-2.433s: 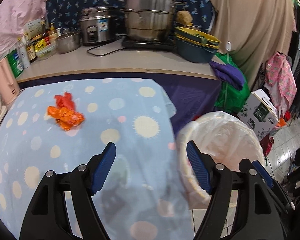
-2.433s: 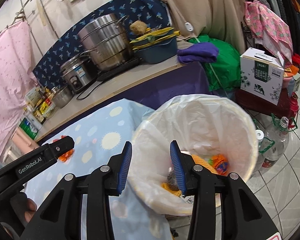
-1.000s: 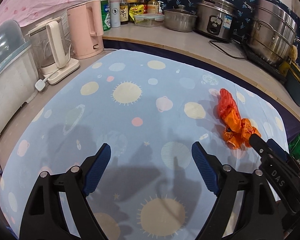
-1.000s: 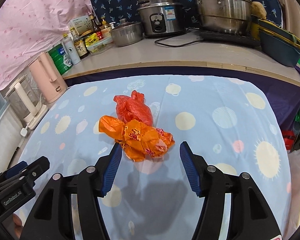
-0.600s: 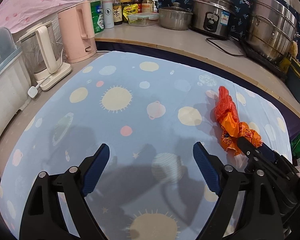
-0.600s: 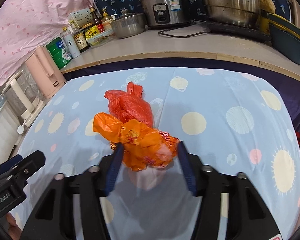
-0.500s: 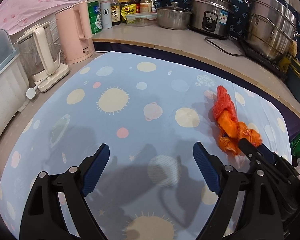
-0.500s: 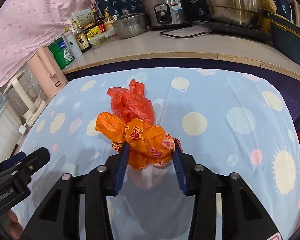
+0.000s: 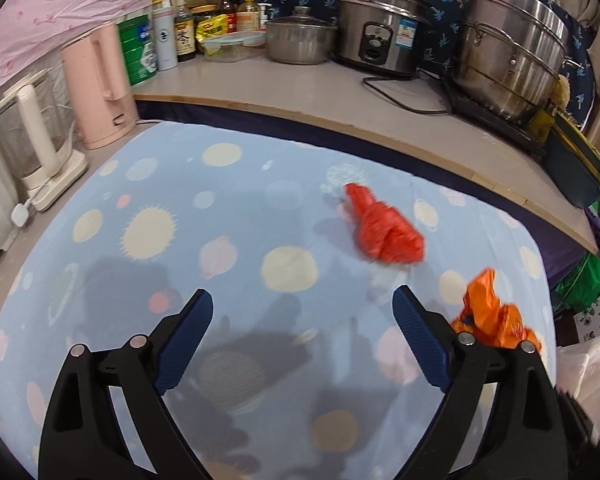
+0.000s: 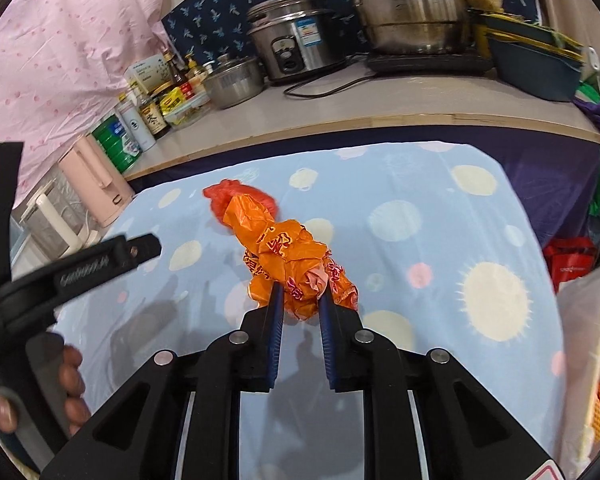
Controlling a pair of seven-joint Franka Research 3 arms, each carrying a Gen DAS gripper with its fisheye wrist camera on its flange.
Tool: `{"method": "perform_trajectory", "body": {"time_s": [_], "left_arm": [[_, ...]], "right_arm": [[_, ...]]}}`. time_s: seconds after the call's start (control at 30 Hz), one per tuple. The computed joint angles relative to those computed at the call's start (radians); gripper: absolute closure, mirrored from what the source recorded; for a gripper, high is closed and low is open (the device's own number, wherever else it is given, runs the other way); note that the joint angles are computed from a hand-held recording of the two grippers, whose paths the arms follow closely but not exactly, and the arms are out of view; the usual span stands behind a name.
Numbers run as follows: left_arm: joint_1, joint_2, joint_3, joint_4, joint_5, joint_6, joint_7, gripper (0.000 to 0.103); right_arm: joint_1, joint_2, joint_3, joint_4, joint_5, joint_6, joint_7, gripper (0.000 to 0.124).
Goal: Collect trash
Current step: 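Grasp the orange bag with the right tool while the left tool grasps the red bag, then carry the red and orange bags over the bin and release both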
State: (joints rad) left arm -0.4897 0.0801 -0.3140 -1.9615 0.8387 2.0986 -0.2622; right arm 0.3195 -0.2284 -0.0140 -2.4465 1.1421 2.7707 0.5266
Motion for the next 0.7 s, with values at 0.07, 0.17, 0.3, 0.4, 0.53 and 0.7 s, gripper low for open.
{"method": "perform_trajectory", "body": {"time_s": [0.07, 0.17, 0.3, 0.4, 0.53, 0.7], "left_arm": [[0.007, 0.035, 0.009, 0.037, 0.009, 0.025, 0.016, 0.014], [0.006, 0.091, 0.028, 0.1, 0.029, 0.03, 0.036, 0.014], [0.005, 0.159, 0.058, 0.175, 0.027, 0.046, 0.08, 0.014], [-0.001, 0.207, 0.078, 0.226, 0.024, 0.048, 0.116, 0.014], [-0.008, 0.254, 0.099, 0.269, 0.007, 0.063, 0.154, 0.019], [-0.005, 0.273, 0.109, 0.271, -0.045, 0.119, 0.205, 0.052]], "right_arm": [[-0.009, -0.001, -0.008, -0.001, 0.0, 0.003, 0.001, 0.107], [-0.024, 0.01, -0.017, 0.006, -0.003, 0.002, 0.008, 0.107], [-0.041, 0.03, -0.023, 0.019, 0.003, -0.001, 0.013, 0.107], [-0.052, 0.043, -0.022, 0.028, 0.009, -0.003, 0.012, 0.107], [-0.063, 0.058, -0.018, 0.04, 0.017, -0.008, 0.009, 0.107], [-0.072, 0.063, -0.013, 0.039, 0.022, -0.01, 0.009, 0.107]]}}
